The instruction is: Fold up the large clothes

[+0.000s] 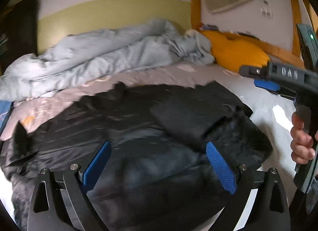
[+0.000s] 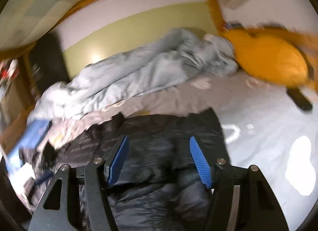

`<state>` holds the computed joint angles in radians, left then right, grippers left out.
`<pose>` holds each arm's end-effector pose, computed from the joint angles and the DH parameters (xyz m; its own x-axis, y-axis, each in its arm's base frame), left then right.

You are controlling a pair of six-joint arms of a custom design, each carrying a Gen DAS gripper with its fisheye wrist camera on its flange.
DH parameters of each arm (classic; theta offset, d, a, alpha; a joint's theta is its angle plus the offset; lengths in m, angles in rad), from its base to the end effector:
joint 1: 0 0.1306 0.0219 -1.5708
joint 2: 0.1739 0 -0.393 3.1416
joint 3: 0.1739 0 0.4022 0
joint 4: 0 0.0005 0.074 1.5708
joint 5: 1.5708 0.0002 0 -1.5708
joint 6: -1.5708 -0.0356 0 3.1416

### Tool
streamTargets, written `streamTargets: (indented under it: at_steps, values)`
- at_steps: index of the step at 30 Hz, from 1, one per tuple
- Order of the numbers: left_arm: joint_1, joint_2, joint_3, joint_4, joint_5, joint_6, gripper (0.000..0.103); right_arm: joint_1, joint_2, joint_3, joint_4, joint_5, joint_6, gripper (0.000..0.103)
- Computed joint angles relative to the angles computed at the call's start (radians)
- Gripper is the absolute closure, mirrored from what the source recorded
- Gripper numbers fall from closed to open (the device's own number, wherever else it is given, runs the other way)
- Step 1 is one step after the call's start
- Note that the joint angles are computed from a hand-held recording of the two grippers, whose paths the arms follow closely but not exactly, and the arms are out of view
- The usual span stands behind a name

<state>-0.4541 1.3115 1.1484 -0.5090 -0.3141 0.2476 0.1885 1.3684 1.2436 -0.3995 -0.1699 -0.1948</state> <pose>0.4265 -0.1965 0.3895 -0.5915 0.0293 -0.8058 0.0567 0.9984 -0.0053 0.4941 0.0999 0.4186 -0.5460 0.0901 -0.8329 -0.2270 0.9411 0.2506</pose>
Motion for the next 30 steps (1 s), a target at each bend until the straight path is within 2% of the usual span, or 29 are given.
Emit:
streamTargets:
  at_steps: [2, 4, 5, 6, 8, 9, 10, 12, 17, 21, 25, 28, 30]
  values:
    - [-0.015, 0.06, 0.058, -0.032, -0.019, -0.013, 0.005, -0.043, 0.03, 0.027, -0.028, -0.043, -0.055, 0.041]
    - [-0.022, 0.121, 0.12, -0.074, -0.076, -0.011, 0.007, -0.069, 0.063, 0.064, -0.066, -0.045, -0.037, 0.041]
    - [-0.019, 0.153, 0.153, -0.1, -0.107, -0.003, 0.011, -0.075, 0.079, 0.079, -0.085, -0.019, -0.015, 0.041]
    - [-0.011, 0.183, 0.185, -0.122, -0.134, 0.008, 0.02, -0.08, 0.09, 0.087, -0.092, 0.006, -0.007, 0.041]
    - [0.009, 0.221, 0.223, -0.141, -0.157, 0.014, 0.047, -0.093, 0.109, 0.099, -0.1, 0.02, -0.006, 0.041]
    - [0.03, 0.239, 0.244, -0.152, -0.14, 0.006, 0.078, -0.104, 0.116, 0.105, -0.115, 0.007, -0.006, 0.041]
    - [0.053, 0.248, 0.251, -0.155, -0.101, -0.009, 0.098, -0.11, 0.124, 0.113, -0.124, -0.001, -0.011, 0.041]
    - [0.089, 0.257, 0.262, -0.142, -0.065, -0.038, 0.098, -0.122, 0.134, 0.121, -0.131, -0.006, -0.013, 0.041]
    - [0.17, 0.262, 0.296, -0.181, -0.133, 0.031, 0.098, -0.116, 0.163, 0.145, -0.157, -0.014, 0.035, 0.041]
    - [0.229, 0.248, 0.284, -0.189, -0.201, 0.038, 0.098, -0.092, 0.17, 0.151, -0.188, -0.037, 0.087, 0.041]
    - [0.285, 0.211, 0.228, -0.195, -0.182, 0.085, 0.098, -0.079, 0.185, 0.164, -0.243, -0.116, 0.112, 0.04]
    - [0.317, 0.182, 0.175, -0.205, -0.152, 0.11, 0.098, -0.054, 0.19, 0.161, -0.247, -0.084, 0.139, 0.039]
    - [0.333, 0.156, 0.136, -0.205, -0.176, 0.134, 0.098, -0.035, 0.192, 0.158, -0.247, -0.056, 0.165, 0.039]
